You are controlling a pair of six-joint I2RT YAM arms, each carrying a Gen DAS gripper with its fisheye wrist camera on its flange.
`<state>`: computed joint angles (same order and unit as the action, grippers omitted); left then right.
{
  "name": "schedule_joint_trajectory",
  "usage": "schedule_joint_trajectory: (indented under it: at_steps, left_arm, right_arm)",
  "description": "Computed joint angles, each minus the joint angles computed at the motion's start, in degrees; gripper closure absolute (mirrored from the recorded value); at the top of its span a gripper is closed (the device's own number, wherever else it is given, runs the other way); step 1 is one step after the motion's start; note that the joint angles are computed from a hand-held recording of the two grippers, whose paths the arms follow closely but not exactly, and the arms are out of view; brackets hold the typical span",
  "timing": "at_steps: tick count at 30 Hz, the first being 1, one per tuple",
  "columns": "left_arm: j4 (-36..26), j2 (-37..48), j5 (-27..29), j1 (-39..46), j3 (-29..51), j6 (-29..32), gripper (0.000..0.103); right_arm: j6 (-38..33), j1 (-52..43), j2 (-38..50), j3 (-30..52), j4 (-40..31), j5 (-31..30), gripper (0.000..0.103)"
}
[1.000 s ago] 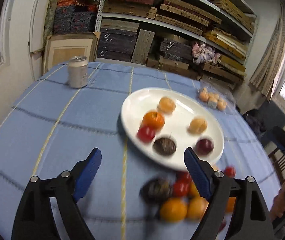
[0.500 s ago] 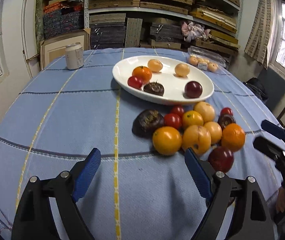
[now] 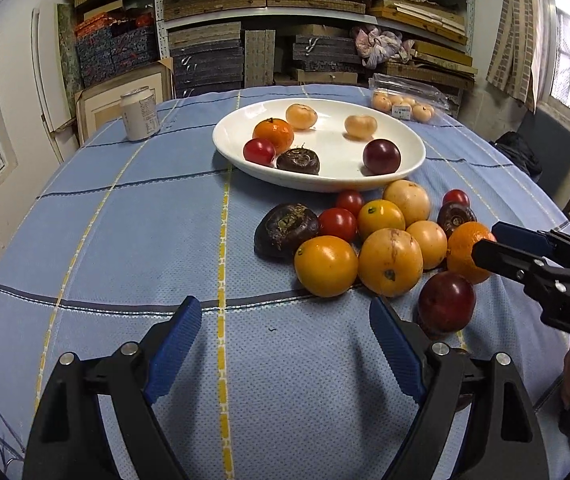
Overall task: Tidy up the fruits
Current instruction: 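Grasp the large orange in the pile with the right gripper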
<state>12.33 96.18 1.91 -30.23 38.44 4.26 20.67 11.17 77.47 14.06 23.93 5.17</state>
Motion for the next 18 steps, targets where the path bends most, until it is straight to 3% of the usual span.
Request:
schedule_joint_trajectory:
  at_steps: [11, 18]
  left_arm:
    - [1.46, 0.06, -3.29, -1.58, -0.55, 0.39, 0.014]
    - [1.99, -0.10, -3.56, -1.75, -0.78, 0.39, 0.010]
  right_arm:
    - [-1.82, 1.50, 4.59, 4.42, -1.74, 0.19, 0.045]
    - [-2.80, 1.79, 2.40, 2.72, -2.15, -0.70, 0.045]
